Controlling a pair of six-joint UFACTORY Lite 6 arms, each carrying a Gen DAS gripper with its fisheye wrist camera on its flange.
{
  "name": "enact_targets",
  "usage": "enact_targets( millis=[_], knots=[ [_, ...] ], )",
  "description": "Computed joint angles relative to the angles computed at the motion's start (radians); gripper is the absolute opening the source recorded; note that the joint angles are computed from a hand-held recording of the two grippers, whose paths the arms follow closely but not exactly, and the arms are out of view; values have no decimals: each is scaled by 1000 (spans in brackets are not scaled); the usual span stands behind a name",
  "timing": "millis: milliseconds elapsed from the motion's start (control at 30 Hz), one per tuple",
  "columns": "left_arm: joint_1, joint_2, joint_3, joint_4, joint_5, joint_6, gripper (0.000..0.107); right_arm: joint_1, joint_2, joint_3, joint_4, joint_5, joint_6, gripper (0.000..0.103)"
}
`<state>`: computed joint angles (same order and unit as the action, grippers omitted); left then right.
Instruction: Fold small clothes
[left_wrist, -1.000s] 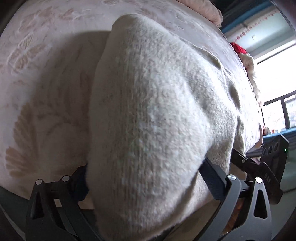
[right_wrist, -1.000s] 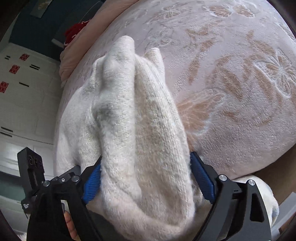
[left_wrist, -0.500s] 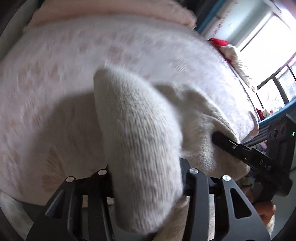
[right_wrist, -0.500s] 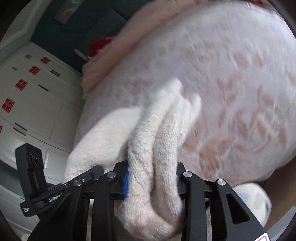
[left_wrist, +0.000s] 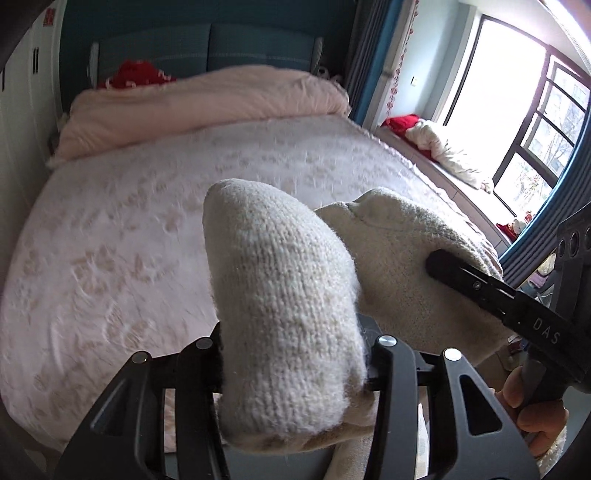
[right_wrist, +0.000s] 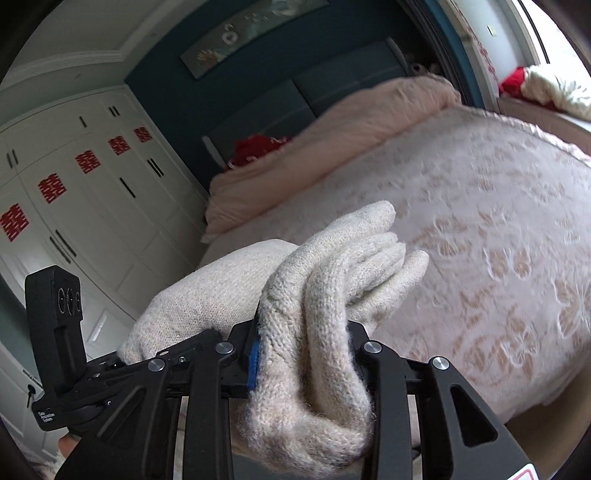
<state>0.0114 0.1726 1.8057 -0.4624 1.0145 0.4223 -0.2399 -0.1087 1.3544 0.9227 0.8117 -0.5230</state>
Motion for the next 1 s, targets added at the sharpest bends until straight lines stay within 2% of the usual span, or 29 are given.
enact_targets(
  millis=[333, 467, 633, 733, 800, 900, 933, 1000],
  knots=[
    [187, 42, 235, -98, 147, 123, 43, 259, 18, 232, -198, -81, 257, 30],
    [296, 103, 371, -152, 211, 182, 43, 458, 130, 457, -466, -107, 489, 29],
    [466, 251, 543, -210, 277, 232, 43, 572, 335, 638, -487, -104, 552, 28],
    [597, 269, 379, -240, 234, 377, 44, 643, 427, 628, -526, -150, 573, 28],
    [682, 302, 253, -256, 209, 473, 44, 690, 484, 525, -482, -206, 552, 28],
    [804, 405, 32, -257, 91, 642, 45, 762, 621, 331, -251, -315, 348, 33],
    [840, 480, -8, -230, 48, 667, 45, 781, 674, 315, -216, -319, 314, 35],
    [902, 603, 4, -210, 66, 673, 48, 826, 769, 254, -207, -337, 326, 39]
  ],
)
